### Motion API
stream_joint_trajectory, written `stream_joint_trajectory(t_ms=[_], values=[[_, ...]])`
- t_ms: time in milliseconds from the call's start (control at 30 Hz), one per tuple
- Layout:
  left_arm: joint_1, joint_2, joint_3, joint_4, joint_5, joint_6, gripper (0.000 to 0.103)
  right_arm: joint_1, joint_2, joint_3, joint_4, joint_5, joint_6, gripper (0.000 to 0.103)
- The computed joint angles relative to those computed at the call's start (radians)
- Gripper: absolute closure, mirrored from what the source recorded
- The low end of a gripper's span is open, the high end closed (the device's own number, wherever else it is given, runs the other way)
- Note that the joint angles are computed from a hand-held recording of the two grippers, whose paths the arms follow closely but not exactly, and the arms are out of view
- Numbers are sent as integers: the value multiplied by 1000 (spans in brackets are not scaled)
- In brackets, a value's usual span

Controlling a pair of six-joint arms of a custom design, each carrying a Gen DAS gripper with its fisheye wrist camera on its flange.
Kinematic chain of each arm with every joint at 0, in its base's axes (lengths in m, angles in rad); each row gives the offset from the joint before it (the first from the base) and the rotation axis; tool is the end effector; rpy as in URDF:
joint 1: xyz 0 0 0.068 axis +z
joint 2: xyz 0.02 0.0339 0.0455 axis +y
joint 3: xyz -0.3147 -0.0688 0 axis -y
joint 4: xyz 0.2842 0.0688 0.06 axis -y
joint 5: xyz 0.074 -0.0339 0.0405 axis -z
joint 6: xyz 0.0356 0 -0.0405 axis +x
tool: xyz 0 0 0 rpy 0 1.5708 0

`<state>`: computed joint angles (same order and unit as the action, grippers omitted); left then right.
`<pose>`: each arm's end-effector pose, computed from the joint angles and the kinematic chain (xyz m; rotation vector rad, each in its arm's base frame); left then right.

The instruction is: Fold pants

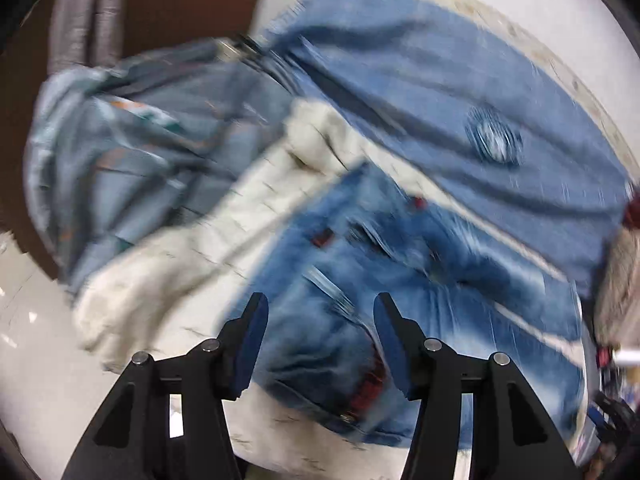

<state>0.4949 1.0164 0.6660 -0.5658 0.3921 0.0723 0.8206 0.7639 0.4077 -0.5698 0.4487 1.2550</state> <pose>0.1886 0.0863 0.2551 -0.3452 2.3813 -0.2297 0.1093 0.0947 0.2035 0.6983 2.3122 0.4137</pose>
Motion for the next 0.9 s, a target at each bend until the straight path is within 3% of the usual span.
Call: stream_joint_trajectory(t_ms=[100,133,167,233,300,433,633,767,833,867,900], values=[[-120,171,-25,71,-140,-3,38,-180,159,-64,121,-206,-86,41],[-166,258,-33,100,-225,-1,38,-207,171,-88,162,-235,-111,41],[-179,295,-46,131,-247,16,36,-193,146,-84,145,-207,-116,41],[-169,263,-40,133,-236,29,35,-217,133,-51,91,-233,-139,41],[-145,257,13,66,-169,17,35,-207,84,-13,28,-190,-161,41],[-148,242,100,115,-105,-28,33,-342,55,70,20,-189,-317,41],[-202,560,346,145,-37,-60,32,-601,391,225,235,-325,-590,41],[-241,725,448,167,-56,-93,32,-685,613,317,296,-400,-639,41],[-267,794,500,144,-88,-93,32,-688,688,340,319,-424,-654,47],[-274,824,518,143,-96,-105,32,-672,717,355,316,-400,-666,58],[-277,840,531,134,-106,-112,33,-659,730,365,303,-380,-677,78]])
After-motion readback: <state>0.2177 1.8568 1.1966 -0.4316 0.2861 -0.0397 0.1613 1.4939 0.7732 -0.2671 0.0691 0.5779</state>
